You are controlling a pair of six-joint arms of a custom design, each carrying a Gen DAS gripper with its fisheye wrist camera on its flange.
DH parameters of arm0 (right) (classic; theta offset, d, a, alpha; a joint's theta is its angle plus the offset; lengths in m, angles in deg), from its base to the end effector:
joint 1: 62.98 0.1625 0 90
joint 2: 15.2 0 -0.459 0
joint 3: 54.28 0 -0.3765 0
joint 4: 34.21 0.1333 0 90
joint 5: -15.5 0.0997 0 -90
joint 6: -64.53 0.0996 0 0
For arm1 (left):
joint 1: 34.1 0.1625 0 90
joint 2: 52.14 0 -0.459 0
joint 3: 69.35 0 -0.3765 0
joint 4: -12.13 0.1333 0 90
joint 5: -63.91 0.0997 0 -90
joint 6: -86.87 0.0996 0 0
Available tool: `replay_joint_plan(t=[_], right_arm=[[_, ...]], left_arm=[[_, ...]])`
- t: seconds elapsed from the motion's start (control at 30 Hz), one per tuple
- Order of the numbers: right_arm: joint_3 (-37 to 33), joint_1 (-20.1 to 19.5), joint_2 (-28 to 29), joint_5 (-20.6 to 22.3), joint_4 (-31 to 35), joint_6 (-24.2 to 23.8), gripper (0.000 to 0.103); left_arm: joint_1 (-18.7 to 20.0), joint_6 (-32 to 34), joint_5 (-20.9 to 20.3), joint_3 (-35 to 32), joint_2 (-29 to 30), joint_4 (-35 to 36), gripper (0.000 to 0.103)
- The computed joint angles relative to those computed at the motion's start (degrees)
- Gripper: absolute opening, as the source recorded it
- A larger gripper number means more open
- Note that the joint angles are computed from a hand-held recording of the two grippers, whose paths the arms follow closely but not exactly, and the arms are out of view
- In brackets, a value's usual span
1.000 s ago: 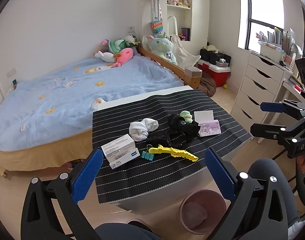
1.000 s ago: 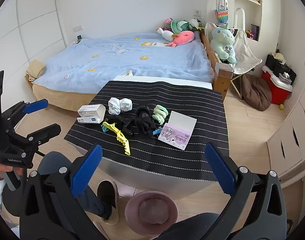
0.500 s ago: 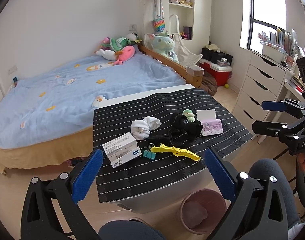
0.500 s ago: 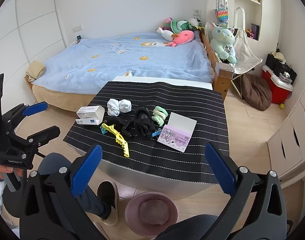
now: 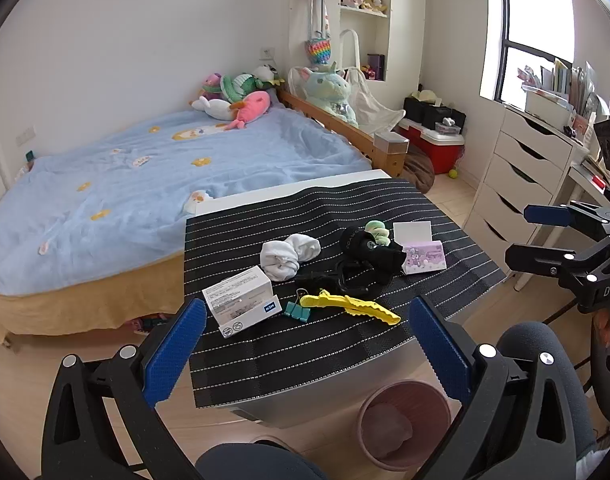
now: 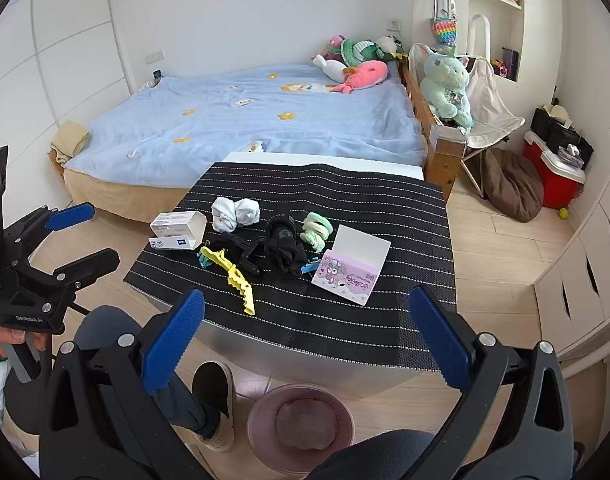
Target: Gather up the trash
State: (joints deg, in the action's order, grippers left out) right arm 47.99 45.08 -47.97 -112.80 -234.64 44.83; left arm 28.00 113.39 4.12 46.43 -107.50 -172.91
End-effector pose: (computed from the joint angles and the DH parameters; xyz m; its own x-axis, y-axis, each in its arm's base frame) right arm 0.2678 -0.5904 0.0645 -0.7420 -0.1077 0.6617 -0.5145 0.7244 -0.4589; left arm -0.1082 -0.5964 0.1985 -0.6311 0.4605 -0.6242 0.7453 0.5830 -0.3235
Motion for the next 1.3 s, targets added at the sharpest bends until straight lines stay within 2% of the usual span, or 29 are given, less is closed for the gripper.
replay_joint_plan(t=[0.57, 0.7, 0.8, 1.3], right_arm=[[0.2, -0.8, -0.1, 1.0, 0.0, -0.2, 0.1], [-0.8, -1.2, 0.2, 1.5, 1.7, -0.4, 0.1], [-2.3, -1.5, 0.3, 2.4, 4.6, -0.5, 0.1], [-15.7, -2.7, 5.0, 1.4, 21.8, -2.8, 0.1]], left_arm=[[0.7, -0.3, -1.3, -0.3, 0.1, -0.2, 0.097], [1.0, -0.6, -1.5, -0.6, 0.1, 0.4, 0.097], [1.1, -0.5, -1.5, -0.6, 0.1, 0.5, 0.097], [2.0, -1.1, -1.6, -0.8, -0.1, 1.2, 0.097]])
